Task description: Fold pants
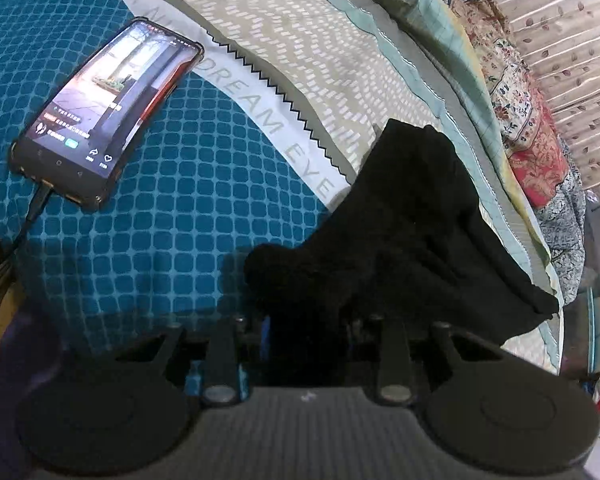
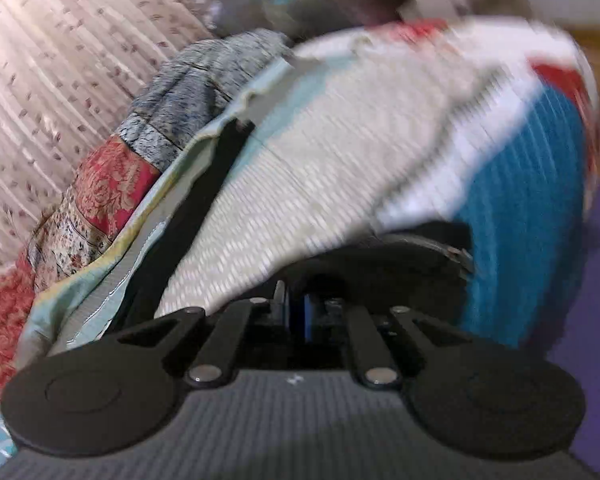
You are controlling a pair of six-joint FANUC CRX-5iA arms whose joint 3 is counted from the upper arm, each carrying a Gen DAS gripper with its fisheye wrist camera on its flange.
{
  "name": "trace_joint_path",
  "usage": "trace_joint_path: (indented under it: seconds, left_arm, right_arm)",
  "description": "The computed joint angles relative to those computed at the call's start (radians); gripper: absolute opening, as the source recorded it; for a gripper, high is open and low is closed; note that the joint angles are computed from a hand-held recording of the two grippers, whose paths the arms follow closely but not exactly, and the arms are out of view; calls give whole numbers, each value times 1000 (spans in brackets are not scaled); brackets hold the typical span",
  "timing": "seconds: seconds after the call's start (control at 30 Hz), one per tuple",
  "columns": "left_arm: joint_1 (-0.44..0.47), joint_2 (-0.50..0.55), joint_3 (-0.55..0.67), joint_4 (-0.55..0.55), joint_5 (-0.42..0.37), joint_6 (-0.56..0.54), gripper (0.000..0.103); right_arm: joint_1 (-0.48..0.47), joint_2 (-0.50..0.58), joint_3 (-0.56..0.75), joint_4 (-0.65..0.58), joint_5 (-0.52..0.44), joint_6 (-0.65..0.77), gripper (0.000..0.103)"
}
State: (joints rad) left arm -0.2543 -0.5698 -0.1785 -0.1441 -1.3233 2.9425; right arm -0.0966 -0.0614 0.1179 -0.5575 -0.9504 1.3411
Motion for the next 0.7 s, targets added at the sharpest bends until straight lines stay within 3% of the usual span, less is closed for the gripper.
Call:
trace_joint_path:
  seconds: [0.2,0.3,0.37,0.4,0.5,0.7]
  left_arm:
    - [64,10,14,40,-5,-72,31]
    - [70,15,22,43,-18,-83,31]
    - [85,14,25,56,-28,-102,31]
    - [97,14,25,66,-29,-112,31]
    - [126,15,25,92,-29,-135,31]
    - [110,49,68,76,-63,-151,32]
  right_arm:
    - [-147,-65,-80,-143,-3,-48,14]
    - [-194,-110,-138,-188,47,-63,17]
    - [-198,-149,-195,-174,119,-115,44]
    - [-202,-157,-211,-170,134,-135,45]
    - [-229,-145,-210,-205,89,-140,45]
    - [-341,-179,-273,-454,-41,-149,46]
